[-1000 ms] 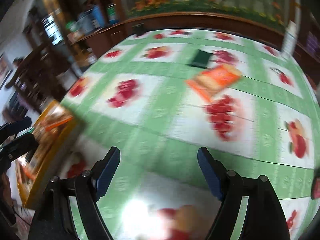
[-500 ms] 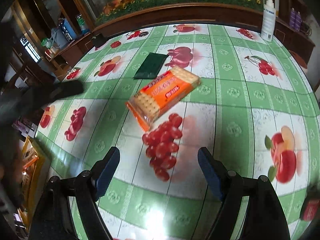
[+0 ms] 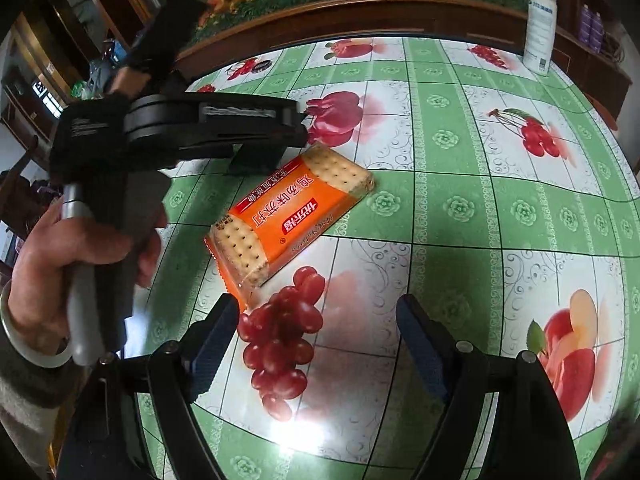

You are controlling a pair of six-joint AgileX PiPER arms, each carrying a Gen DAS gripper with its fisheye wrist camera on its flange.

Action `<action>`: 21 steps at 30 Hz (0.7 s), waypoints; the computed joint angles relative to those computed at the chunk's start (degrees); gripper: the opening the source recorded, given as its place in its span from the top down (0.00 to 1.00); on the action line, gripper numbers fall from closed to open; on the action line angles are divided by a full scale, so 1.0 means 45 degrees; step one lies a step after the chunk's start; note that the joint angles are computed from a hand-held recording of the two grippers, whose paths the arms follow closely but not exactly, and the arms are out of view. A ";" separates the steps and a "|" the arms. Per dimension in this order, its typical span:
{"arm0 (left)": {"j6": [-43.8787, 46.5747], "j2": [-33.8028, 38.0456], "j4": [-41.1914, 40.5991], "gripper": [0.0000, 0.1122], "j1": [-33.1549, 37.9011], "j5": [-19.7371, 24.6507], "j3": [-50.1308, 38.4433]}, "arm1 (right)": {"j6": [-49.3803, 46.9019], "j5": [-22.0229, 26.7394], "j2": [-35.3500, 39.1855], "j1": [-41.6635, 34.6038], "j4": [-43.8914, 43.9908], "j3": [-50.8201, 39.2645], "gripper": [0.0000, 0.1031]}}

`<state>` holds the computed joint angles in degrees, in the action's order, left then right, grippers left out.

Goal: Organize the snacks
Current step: 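Grasp dark green pack with left tool while right tool grasps orange cracker pack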

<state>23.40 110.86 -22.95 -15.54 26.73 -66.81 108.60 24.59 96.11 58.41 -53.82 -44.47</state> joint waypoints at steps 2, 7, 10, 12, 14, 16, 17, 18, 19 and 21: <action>-0.0514 -0.0013 0.0645 0.27 -0.0085 -0.0224 0.0068 | -0.0143 -0.0114 0.0091 -0.0083 0.0001 -0.0118 0.22; -0.1742 -0.0200 0.2551 0.58 -0.0071 -0.0782 0.0344 | 0.0290 -0.0353 0.0486 -0.0454 -0.0494 -0.0530 0.22; -0.2027 -0.0307 0.2907 0.58 0.0240 -0.0752 0.0484 | 0.1048 -0.0606 0.0878 -0.0916 -0.0782 -0.0841 0.22; -0.2043 -0.0442 0.3014 0.59 0.0423 -0.0754 0.0664 | 0.0924 -0.0450 0.1170 -0.1114 -0.0421 -0.1236 0.22; -0.1908 -0.0553 0.2873 0.59 0.0722 -0.0507 0.0736 | 0.0411 -0.0324 0.1495 -0.1330 0.0184 -0.1786 0.22; -0.1550 -0.0715 0.2488 0.59 0.1053 -0.0410 0.0944 | -0.0372 -0.0240 0.1832 -0.1509 0.0854 -0.2404 0.22; -0.1886 -0.0798 0.2855 0.59 0.1167 -0.0410 0.1061 | -0.1312 0.0054 0.2150 -0.1602 0.1628 -0.2931 0.21; -0.2118 -0.0824 0.3096 0.59 0.1212 -0.0420 0.1114 | -0.2138 0.0689 0.2498 -0.1600 0.2218 -0.3570 0.21; -0.1945 -0.0904 0.2938 0.59 0.1409 -0.0358 0.1203 | -0.2667 0.0950 0.2720 -0.1653 0.2594 -0.3951 0.21; -0.1434 -0.1034 0.2517 0.59 0.1781 -0.0198 0.1361 | -0.3557 0.1393 0.3143 -0.1659 0.3020 -0.4640 0.21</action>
<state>16.94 106.20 -11.62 -7.52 25.84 -60.68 92.59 30.86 110.26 50.94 -40.23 -65.35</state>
